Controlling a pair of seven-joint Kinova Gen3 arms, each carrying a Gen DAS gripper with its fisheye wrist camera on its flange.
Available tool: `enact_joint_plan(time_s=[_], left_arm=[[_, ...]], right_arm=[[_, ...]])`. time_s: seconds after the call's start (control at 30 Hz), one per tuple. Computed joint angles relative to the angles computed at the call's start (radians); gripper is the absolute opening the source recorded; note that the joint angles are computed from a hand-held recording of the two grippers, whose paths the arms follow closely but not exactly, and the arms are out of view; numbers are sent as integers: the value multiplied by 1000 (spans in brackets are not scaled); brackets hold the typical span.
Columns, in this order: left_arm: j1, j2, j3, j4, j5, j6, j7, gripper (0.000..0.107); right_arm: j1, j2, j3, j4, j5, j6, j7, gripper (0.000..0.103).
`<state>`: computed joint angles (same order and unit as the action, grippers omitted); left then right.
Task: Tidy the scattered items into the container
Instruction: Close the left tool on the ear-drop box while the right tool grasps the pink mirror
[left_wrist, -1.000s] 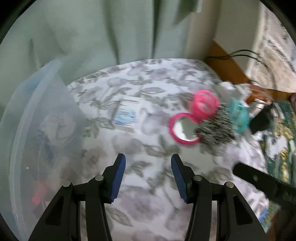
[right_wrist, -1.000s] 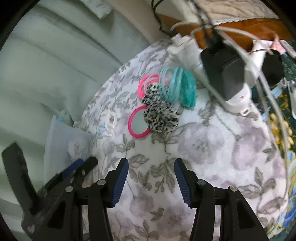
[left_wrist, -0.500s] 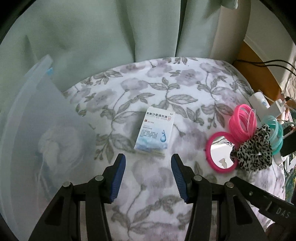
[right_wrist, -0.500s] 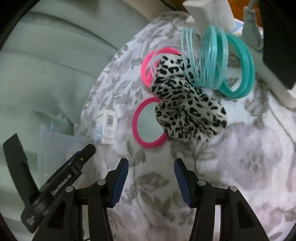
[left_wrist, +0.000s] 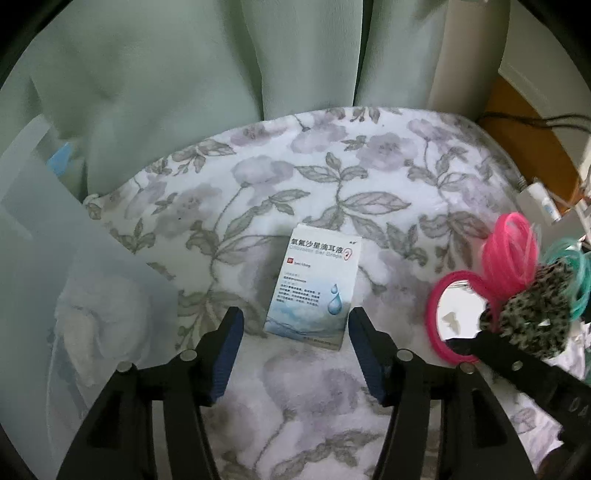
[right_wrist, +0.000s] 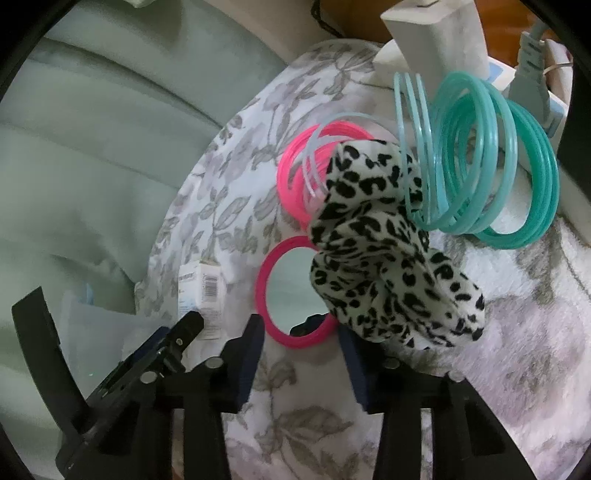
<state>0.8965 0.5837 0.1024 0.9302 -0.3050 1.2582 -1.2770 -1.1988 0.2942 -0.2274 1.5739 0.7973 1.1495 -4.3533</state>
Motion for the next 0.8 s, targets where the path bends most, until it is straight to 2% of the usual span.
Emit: enact_joint_plan(time_s=[0.1,0.23,0.27,0.33,0.4,0.63,0.8], left_arm=[[-16,12,6,-5,26,10,4,60],[-23,-5,3,39,34,-32,26,60],[-25,-10,4,49,34,-41,30,59],[-33,-20,9,69,41,-62,35,51],[-42,-27,16,77,52,-72,37,51],[-54,-48,36,97,74,-99,14,50],[-61,-48,42,92,91,-97,0,50]], right_arm=[[1,-2,3,6,1,0,-14,32],[5,-9,3,26,16,-14,-47,24],[5,-10,2,29,21,-16,-51,22],[6,-9,0,31,31,-20,-54,18],[6,-7,0,29,42,-21,-53,14],[3,-3,0,5,70,1,-13,11],[18,-8,4,3,99,-27,28,11]])
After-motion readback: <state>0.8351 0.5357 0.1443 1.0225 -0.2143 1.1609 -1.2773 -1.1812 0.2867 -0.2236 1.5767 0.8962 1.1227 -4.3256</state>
